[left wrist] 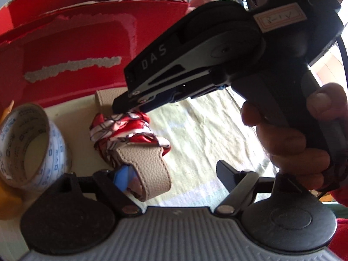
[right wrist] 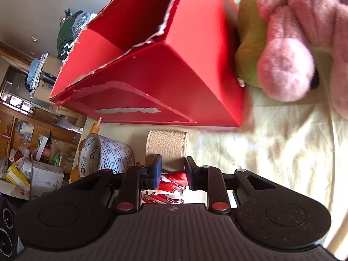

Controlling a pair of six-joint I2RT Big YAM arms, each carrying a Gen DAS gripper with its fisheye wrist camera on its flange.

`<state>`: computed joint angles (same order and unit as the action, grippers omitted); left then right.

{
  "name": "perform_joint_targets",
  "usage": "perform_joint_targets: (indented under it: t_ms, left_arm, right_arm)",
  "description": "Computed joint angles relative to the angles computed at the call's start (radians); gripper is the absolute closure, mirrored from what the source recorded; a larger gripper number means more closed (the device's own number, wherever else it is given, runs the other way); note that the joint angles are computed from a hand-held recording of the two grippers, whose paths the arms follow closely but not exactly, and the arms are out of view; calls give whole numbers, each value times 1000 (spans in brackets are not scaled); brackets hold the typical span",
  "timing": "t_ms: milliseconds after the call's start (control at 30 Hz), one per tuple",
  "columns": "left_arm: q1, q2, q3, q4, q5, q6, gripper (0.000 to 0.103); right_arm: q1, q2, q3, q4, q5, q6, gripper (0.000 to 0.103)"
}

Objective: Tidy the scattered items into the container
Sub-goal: 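Reach the right gripper to the beige strap wrapped with red-white scarf, then close the right gripper on the beige strap and scarf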

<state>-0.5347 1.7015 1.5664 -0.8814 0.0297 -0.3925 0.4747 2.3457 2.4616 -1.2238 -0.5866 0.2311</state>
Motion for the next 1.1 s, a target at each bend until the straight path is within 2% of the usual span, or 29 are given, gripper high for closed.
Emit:
perform_joint_targets:
  t_ms: [67, 167, 233, 267, 333, 367, 433, 500, 600, 767, 867, 933, 1000, 1033, 1100]
  left_arm:
    - [-4, 11, 10, 13, 20, 21, 26]
    - [-4, 43, 43, -4, 73, 39, 37]
    - [-11, 51, 54, -17, 68, 63, 36]
    - [-14, 49, 54, -21, 57, 73, 32]
    - [-16, 33, 40, -13, 35, 77, 22]
    - [-10, 26, 33, -14, 29, 75, 19]
    - [0, 18, 24, -21, 26, 55, 18]
    - [11, 9, 5, -7, 30, 23, 16]
    - [25, -4, -12, 0, 41, -8, 16]
    - [32, -58, -55, -7, -12, -1, 11]
    - [33, -62, -62, 2, -39, -25, 8]
    - [37, -46, -54, -7, -53, -33, 8]
    - [40, -25, -42, -13, -47, -31, 13]
    - [40, -13, -34, -21, -51, -30, 20]
    - [40, 1, -25, -29, -57, -32, 25]
  right_arm:
    - [-4, -28, -44, 14, 35, -10, 96]
    - [-5, -64, -111, 40, 67, -7, 98]
    - [-10, -88, -161, 78, 82, 15, 88]
    - [-14, -95, -175, 91, 73, 25, 84]
    - [-20, -100, -184, 114, 34, 62, 69]
    - [-22, -104, -189, 129, 20, 76, 67]
    - [-18, -108, -189, 149, -1, 72, 53]
    - [-8, -87, -142, 116, -2, 28, 49]
    - [14, -36, -47, 52, 17, -16, 49]
    - [32, 28, 47, -11, 18, -32, 49]
    - [34, 47, 70, -30, 13, -32, 49]
    - [32, 36, 48, -11, 10, -31, 49]
    - [30, 36, 46, -5, 0, -20, 49]
    - [30, 40, 52, -10, -9, -21, 51]
    - [30, 37, 43, -7, -14, -35, 58]
